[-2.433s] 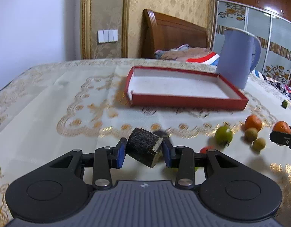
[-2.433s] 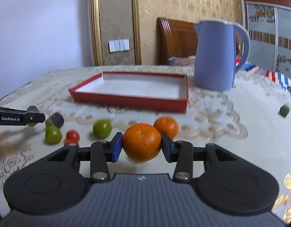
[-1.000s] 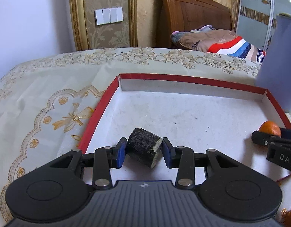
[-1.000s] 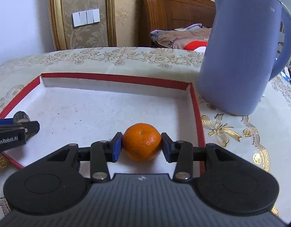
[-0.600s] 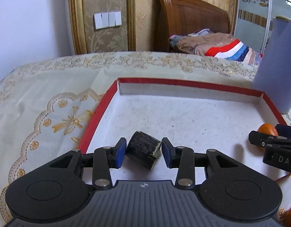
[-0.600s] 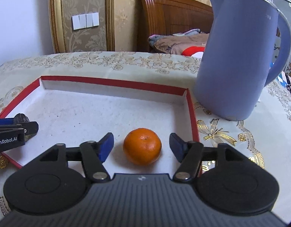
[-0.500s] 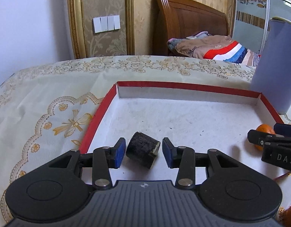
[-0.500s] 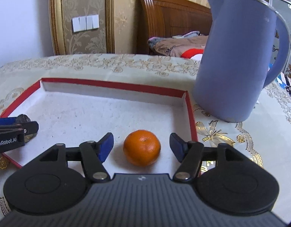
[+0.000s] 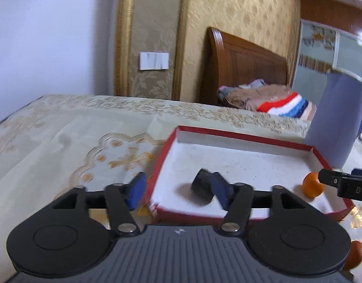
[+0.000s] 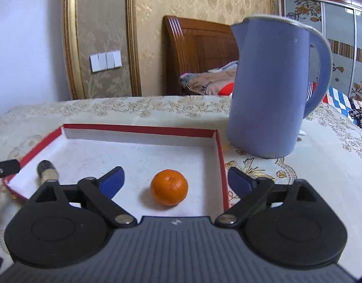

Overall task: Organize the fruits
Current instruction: 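Lift both grippers out of the box and move the left toward another cylinder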

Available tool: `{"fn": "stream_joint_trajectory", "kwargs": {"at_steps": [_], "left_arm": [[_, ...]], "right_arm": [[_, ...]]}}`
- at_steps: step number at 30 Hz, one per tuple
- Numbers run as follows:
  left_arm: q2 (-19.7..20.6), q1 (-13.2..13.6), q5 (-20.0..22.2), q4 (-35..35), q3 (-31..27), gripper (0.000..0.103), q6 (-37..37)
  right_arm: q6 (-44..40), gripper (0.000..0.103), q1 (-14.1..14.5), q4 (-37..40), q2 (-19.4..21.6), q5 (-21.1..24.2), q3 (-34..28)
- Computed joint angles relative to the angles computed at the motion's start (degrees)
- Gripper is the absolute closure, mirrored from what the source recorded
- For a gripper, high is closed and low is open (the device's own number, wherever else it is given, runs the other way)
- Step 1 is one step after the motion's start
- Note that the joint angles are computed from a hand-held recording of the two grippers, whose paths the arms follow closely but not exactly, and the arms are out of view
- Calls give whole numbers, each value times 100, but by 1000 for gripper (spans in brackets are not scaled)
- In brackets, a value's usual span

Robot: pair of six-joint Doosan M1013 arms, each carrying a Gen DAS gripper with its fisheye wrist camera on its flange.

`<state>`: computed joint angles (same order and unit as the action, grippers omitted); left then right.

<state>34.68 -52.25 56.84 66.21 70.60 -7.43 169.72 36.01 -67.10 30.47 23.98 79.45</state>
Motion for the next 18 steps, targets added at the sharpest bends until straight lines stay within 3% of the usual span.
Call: {"fn": "stream_joint_trajectory", "kwargs": {"at_steps": [5, 10, 13, 18], "left_arm": [[-313, -95, -160, 171, 543, 37, -742], [-579, -229, -349, 300, 1043, 37, -1118], [-658, -367, -181, 381, 1227, 37, -1235], [-734, -445, -454, 406, 1379, 37, -1156]], "right_arm": [[776, 6, 65, -619, -279, -266, 485], [2236, 4, 70, -1681, -600, -550, 1102], [2858, 4, 92, -2212, -728, -532, 1388], [3700, 4, 172, -3138, -817, -268, 1620]]}}
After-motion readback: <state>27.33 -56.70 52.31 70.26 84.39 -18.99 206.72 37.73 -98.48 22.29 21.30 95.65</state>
